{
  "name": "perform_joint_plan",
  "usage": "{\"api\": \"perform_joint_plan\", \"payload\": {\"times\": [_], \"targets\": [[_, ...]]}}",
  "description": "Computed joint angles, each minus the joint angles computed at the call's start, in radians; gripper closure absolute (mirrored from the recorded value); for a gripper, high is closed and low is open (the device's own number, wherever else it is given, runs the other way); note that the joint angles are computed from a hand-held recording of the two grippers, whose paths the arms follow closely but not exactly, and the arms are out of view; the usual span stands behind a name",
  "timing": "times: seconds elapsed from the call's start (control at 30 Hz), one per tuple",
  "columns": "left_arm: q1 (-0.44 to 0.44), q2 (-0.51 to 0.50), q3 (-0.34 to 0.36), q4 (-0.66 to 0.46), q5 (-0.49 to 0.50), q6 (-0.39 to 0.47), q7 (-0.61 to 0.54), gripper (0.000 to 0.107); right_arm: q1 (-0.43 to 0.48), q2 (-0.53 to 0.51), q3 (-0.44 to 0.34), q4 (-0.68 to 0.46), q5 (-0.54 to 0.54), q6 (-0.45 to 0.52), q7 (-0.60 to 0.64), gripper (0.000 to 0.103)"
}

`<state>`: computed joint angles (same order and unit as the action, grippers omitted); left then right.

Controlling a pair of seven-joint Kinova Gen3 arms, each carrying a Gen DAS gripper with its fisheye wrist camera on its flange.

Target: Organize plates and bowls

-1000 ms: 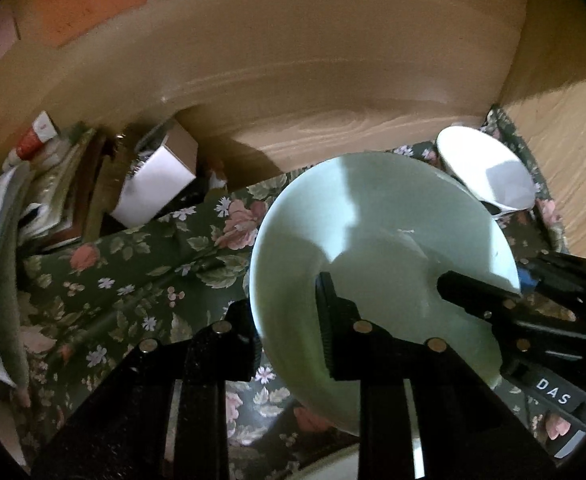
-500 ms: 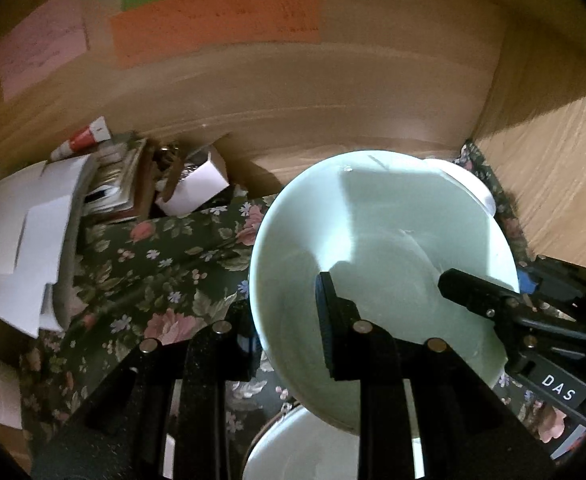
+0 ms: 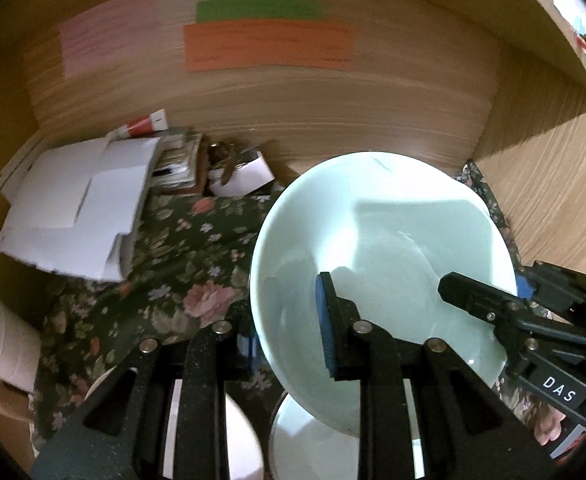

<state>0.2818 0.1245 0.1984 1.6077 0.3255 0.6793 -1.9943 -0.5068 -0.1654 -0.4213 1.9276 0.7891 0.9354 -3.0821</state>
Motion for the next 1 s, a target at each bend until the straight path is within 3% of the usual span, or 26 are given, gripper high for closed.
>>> {"api": "perform_joint_plan", "payload": {"times": [0.5, 1.0], "targets": [[-0.094, -0.125, -0.079, 0.154, 0.156, -0.009, -0.161, 0.084, -0.119, 0.087, -0.005, -0.065, 0.068, 0.021, -0.023, 0.079], [-0.152, -0.167, -0.141, 0.243, 0.196, -0.017, -0.202, 0.084, -0.226, 0.179, 0.066, -0.118, 0.073, -0.039, -0.005, 0.079]]}}
